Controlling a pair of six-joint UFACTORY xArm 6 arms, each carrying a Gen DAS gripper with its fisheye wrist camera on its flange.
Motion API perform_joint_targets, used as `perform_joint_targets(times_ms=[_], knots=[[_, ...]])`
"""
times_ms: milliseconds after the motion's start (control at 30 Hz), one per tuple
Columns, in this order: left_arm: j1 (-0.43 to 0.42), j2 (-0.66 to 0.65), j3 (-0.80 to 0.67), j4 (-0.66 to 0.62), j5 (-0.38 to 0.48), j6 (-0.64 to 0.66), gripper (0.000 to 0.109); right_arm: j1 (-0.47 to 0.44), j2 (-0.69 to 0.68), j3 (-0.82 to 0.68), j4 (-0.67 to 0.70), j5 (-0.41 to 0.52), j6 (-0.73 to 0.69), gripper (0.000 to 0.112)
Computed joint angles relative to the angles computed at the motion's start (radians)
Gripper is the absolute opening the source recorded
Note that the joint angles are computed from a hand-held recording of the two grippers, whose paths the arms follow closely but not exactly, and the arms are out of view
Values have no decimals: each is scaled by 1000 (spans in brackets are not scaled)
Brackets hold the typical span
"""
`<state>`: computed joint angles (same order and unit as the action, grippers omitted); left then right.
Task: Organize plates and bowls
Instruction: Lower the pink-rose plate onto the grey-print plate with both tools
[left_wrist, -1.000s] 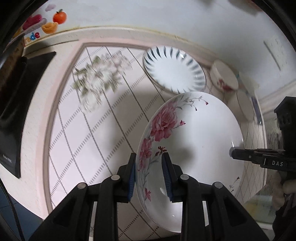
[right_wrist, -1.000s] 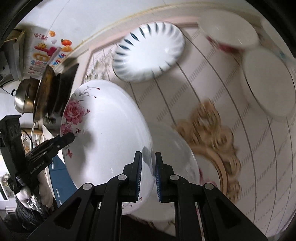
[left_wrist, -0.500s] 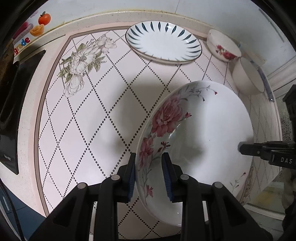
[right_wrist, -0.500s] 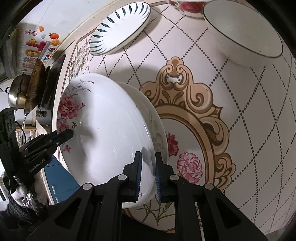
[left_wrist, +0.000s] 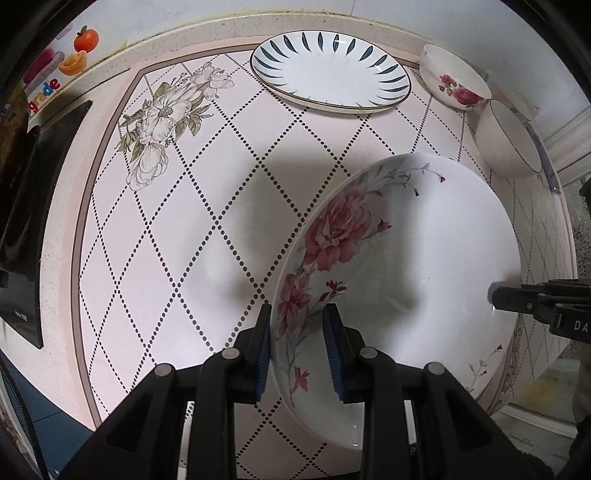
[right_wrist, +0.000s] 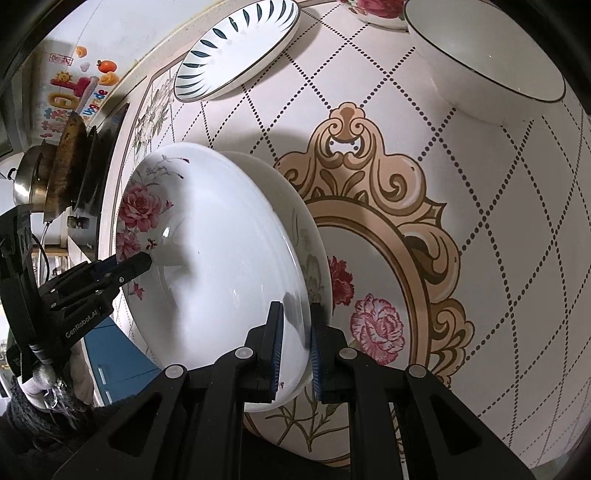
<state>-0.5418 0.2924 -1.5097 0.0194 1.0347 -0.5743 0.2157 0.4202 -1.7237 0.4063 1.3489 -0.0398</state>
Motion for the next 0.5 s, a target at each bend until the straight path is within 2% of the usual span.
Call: perform_joint_targets(times_ms=[500], knots=[[-13,30,-49,45,41,-6,24,27,17,-47,-67,24,34,15]])
